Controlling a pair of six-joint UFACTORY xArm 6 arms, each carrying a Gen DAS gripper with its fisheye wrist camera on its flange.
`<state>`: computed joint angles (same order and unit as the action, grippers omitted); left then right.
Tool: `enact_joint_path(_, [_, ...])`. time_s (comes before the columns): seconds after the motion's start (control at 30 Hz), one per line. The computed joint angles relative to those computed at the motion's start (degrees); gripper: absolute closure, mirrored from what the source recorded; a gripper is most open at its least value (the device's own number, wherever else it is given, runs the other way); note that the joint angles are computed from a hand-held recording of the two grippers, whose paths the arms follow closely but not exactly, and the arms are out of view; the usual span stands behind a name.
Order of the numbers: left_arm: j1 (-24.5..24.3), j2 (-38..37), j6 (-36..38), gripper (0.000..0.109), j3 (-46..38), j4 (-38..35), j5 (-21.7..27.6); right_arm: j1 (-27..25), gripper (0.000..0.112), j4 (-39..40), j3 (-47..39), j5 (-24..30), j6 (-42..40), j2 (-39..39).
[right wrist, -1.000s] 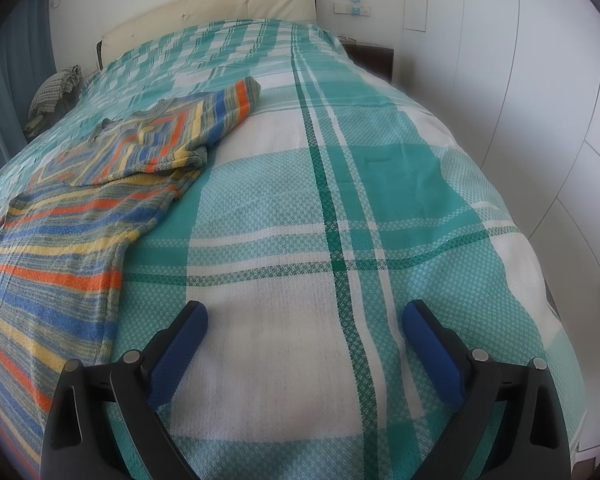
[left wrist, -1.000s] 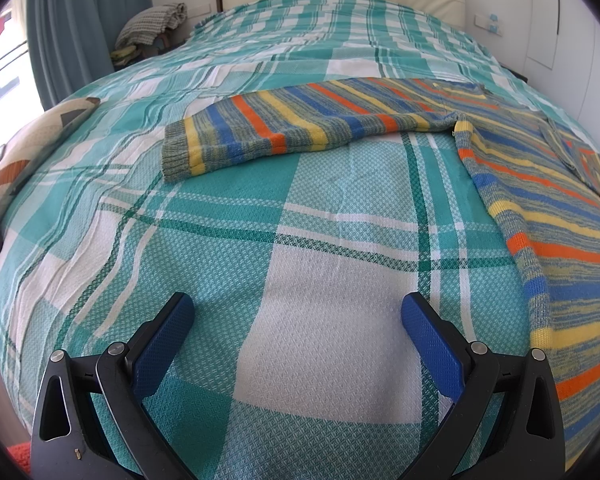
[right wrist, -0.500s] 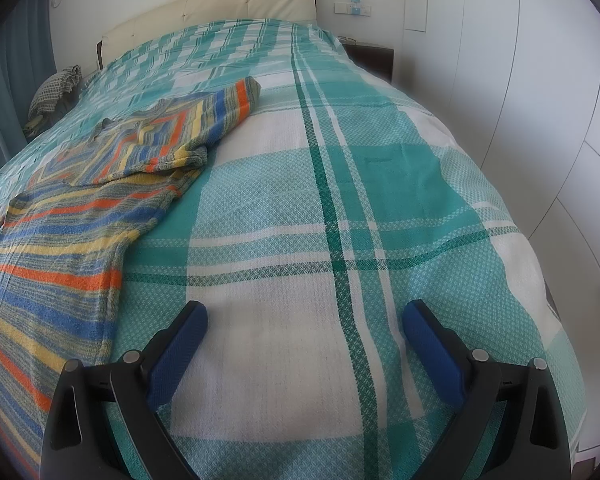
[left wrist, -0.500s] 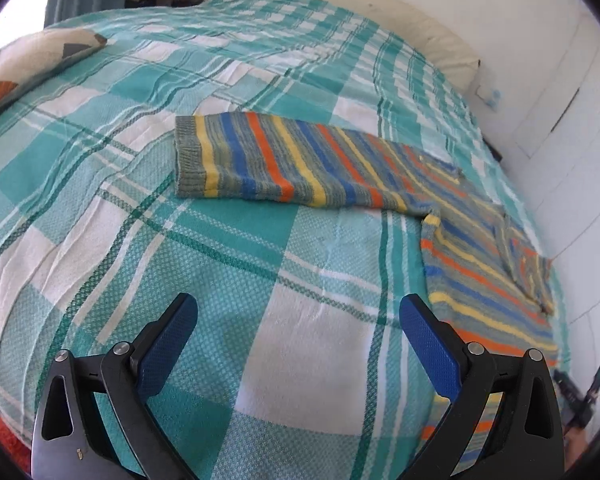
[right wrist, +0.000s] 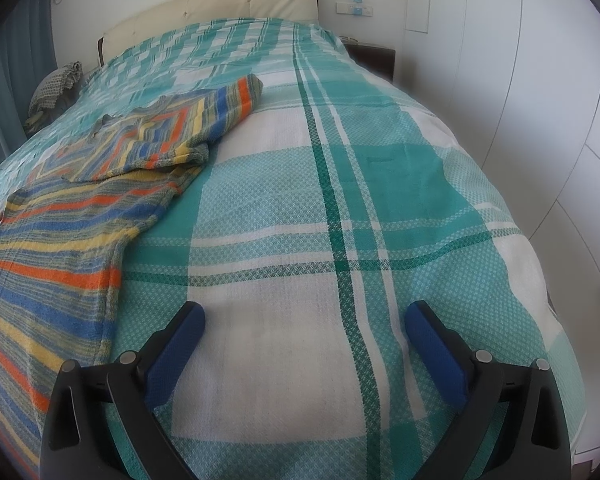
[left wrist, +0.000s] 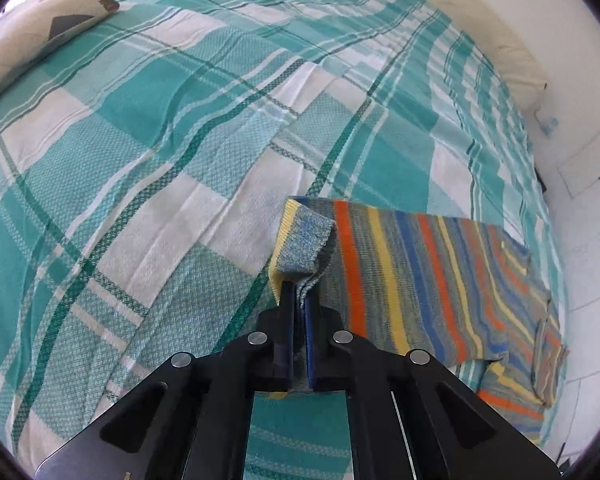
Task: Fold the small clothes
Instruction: 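Grasp the side edge with the left tool, fold it over the body, open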
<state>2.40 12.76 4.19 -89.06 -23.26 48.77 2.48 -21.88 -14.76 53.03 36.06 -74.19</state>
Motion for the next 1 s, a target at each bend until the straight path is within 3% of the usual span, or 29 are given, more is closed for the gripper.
enact_joint_path(0.1, [-3.0, -1.4, 4.0, 0.106, -4.9, -4.0, -0.4, 0.0, 0.012, 0.0, 0.0, 0.0, 0.0, -0.1])
enact_joint_path(0.3, [-13.5, 1.4, 12.3, 0.106, -22.1, -12.1, 6.1, -0.2, 0.011, 0.2, -0.1, -0.3, -0.4, 0.5])
enact_joint_path(0.47, [-23.7, 6.0, 10.2, 0.099, -26.5, -9.0, 8.2, -0.3, 0.011, 0.2, -0.2, -0.3, -0.7, 0.5])
enact_joint_path(0.53, [-26.7, 8.4, 7.0, 0.039, -27.0, -4.3, 11.4, -0.4, 0.011, 0.2, -0.1, -0.3, -0.7, 0.5])
enact_joint_path(0.57, [-27.8, 8.0, 6.2, 0.033, -24.8, -2.5, 11.1, -0.4, 0.011, 0.3, -0.1, -0.3, -0.8, 0.5])
enact_joint_path(0.7, [-27.5, 1.3, 6.2, 0.035, -11.3, -3.0, 0.8, -0.3, 0.011, 0.3, -0.1, -0.3, -0.7, 0.3])
enact_joint_path(0.8, [-25.2, 0.1, 1.1, 0.035, -6.6, 1.5, -2.6, -0.8, 0.010, 0.9, 0.0, -0.8, -1.3, 0.4])
enact_joint_path(0.87, [-24.3, -0.2, -2.3, 0.039, -2.9, 10.1, -2.3, -0.8, 0.010, 1.1, -0.1, -0.8, -1.6, 0.7])
enact_joint_path(0.9, [-23.3, -0.2, -2.8, 0.060, -0.9, 14.0, -0.8, -0.7, 0.010, 0.9, -0.2, -0.9, -1.4, 1.0])
enact_joint_path(0.93, [-22.0, -1.0, -2.4, 0.089, 2.1, 15.4, -1.1, -0.5, 0.010, 0.7, -0.3, -0.8, -1.3, 1.1])
enact_joint_path(0.97, [-20.7, -3.1, -2.4, 0.093, 5.8, 14.5, -3.8, -0.5, 0.010, 0.6, -0.3, -0.8, -1.2, 1.2])
enact_joint_path(1.0, [-18.9, -5.3, -1.7, 0.083, 8.7, 11.4, -6.0, -0.4, 0.010, 0.6, -0.3, -0.8, -1.1, 1.1])
